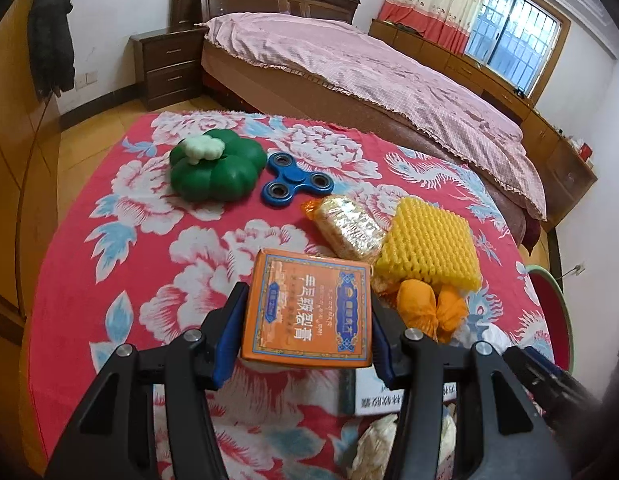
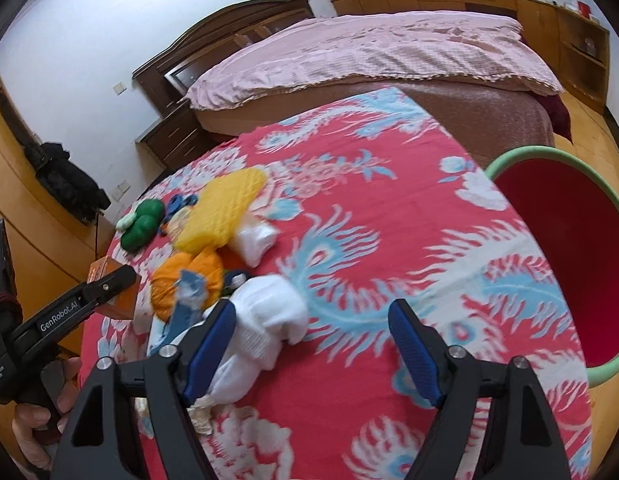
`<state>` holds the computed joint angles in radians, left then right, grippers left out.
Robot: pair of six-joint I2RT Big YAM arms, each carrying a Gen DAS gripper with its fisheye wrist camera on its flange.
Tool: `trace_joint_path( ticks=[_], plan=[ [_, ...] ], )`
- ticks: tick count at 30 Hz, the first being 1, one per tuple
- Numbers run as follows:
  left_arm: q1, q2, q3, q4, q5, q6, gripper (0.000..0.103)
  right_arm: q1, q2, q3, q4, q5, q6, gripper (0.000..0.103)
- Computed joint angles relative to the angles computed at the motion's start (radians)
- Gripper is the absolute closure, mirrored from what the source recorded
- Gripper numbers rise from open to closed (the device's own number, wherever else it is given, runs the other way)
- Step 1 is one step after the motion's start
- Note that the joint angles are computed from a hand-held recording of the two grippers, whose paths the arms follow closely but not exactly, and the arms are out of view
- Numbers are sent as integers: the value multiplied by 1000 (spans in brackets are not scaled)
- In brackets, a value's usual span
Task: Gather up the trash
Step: 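Grasp the white sock with the right tool and lift it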
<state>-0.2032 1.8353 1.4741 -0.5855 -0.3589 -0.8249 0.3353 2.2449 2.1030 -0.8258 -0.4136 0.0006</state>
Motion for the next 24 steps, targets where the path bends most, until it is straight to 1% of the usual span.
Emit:
trace_joint_path(
  ticks=[2,5,7,10,12,14,17,19,24],
  plan=[
    [0,-14,-23,18,10,-7,48,10,-1,-4,-7,-6,-11,33],
    [-3,-30,-43,29,9,-8,48,20,1,-9,-10,-10,-13,41],
    [-7,-39,-55,37,7,-7,48,25,7,-5,-17,-22,-13,44],
    [-13,-51,-69,48,7,-10,48,26,19,5,-26,-54,-4,52],
    [-16,-58,-78,55,9,-11,48,27,18,-4,-5,-56,9,58],
    [-20,-66,-88,63,10,-11,48,28,8,-29,24,-65,12,68],
    [-30,-79,-102,71,7,-12,48,30,-10,-59,48,-66,15,77],
    [-36,-88,-110,75,5,-15,48,27,-22,-77,61,-70,26,80],
    [-53,-103,-116,77,-5,-12,48,9,-60,-132,98,-74,64,82]
  ],
)
